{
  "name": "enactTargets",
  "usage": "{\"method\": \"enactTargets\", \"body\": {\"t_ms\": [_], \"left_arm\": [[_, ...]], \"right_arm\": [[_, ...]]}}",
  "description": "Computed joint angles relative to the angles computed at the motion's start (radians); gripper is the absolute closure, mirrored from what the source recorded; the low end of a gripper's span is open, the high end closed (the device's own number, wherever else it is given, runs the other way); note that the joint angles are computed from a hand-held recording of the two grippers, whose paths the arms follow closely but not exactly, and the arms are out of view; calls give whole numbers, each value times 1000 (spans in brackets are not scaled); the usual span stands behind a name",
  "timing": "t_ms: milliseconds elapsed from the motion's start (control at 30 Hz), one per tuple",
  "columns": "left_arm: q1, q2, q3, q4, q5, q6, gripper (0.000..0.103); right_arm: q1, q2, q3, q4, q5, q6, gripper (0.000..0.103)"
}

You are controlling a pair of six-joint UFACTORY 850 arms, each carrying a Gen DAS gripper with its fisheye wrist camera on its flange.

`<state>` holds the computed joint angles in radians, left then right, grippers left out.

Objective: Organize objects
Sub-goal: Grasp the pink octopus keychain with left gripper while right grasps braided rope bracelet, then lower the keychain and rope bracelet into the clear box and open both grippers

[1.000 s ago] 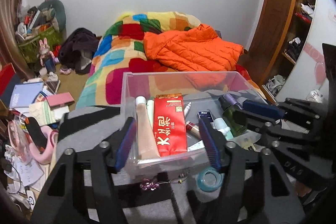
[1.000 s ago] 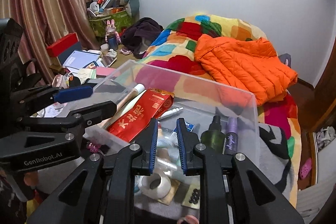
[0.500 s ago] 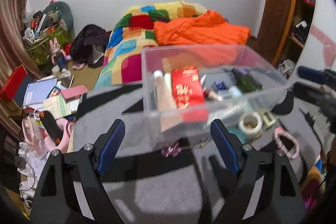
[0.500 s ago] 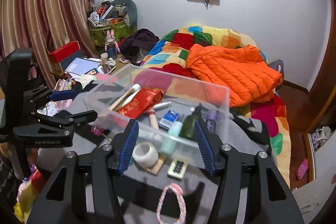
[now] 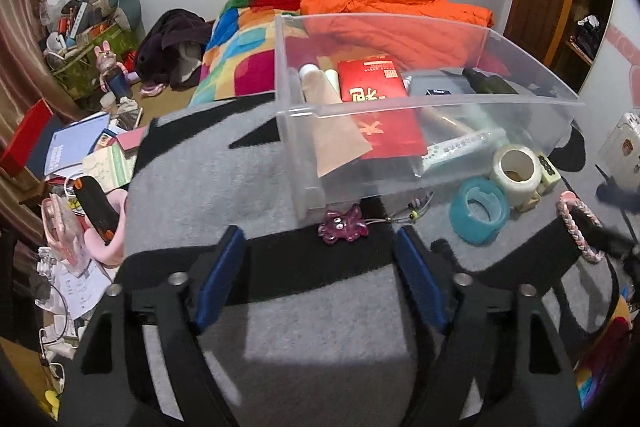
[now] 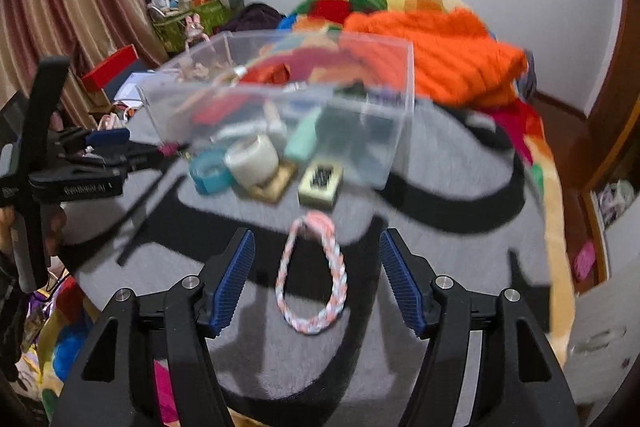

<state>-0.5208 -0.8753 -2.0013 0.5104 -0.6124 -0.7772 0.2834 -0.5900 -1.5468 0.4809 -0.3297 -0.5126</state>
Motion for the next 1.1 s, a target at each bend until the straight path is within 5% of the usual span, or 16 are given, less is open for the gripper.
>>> {"method": "enactTargets", "body": {"t_ms": [200, 367, 433, 500, 600, 1100], "left_arm": [[10, -41, -63, -86, -30, 63, 52], [14, -51, -83, -143, -23, 103, 59], [11, -50, -79, -134, -17, 98, 68], [11, -47, -73, -137, -6, 104, 76], [8, -30, -43, -118, 18, 83, 76], [-21, 165, 215, 168, 156, -248, 76]], "right_arm": [[7, -27, -18, -27, 9, 43, 42], [12, -62, -57, -96, 1, 146, 46], [16, -57, -49, -151, 26, 204, 55], [13, -55, -46, -156, 34, 212, 75], [8, -54, -46, -147, 38, 209, 88], [-3, 53, 50, 219, 131, -136, 89]]}}
